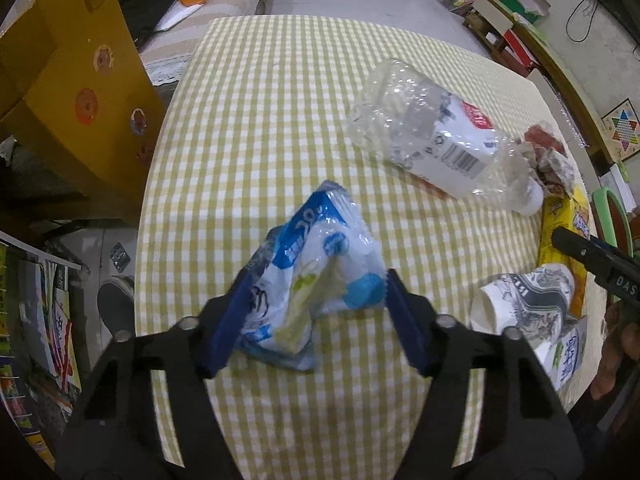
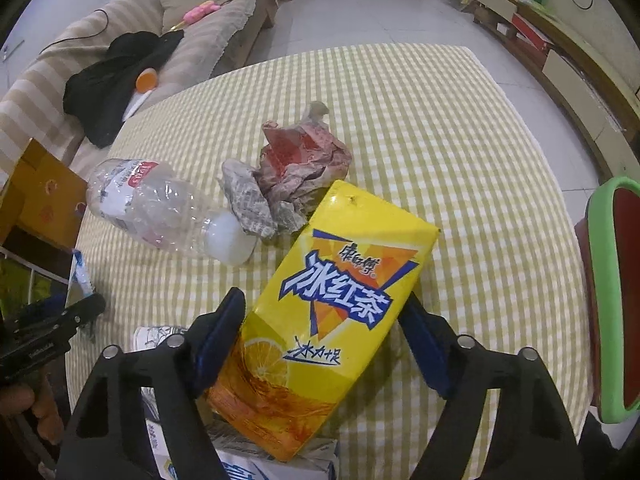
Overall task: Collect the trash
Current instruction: 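Grasp the blue-white snack bag with the left tool while the right tool grasps the yellow iced-tea box, then lift both items and carry them over the bucket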
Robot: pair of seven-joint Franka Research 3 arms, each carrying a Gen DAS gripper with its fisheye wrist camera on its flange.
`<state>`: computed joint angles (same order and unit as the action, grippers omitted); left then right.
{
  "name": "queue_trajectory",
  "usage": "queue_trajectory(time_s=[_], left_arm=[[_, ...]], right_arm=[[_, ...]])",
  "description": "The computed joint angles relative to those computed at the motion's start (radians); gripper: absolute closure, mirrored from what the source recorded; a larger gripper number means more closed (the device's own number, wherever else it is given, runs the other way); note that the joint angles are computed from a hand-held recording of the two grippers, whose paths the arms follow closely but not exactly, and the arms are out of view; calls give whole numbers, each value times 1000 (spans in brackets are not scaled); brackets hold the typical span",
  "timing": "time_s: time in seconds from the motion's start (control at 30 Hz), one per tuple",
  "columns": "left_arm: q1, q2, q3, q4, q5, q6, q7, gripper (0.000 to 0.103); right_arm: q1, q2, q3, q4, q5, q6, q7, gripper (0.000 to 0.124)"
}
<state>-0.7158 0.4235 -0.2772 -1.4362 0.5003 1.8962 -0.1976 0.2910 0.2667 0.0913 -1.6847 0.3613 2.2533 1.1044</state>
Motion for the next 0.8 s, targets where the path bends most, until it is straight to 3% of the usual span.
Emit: queue_trajectory(time_s=[0.13, 0.33, 0.8], left_arm=[[-7, 4, 0, 15, 8, 7, 1, 64], [-24, 12, 6, 46, 29, 11, -4, 71], [-105, 61, 27, 230, 106, -109, 1, 73]], right_arm=[[-9, -12, -3, -7, 5, -3, -25, 51], [-21, -38, -8, -23, 18, 14, -42, 52], [-51, -143, -17, -79, 106, 27, -123, 52]])
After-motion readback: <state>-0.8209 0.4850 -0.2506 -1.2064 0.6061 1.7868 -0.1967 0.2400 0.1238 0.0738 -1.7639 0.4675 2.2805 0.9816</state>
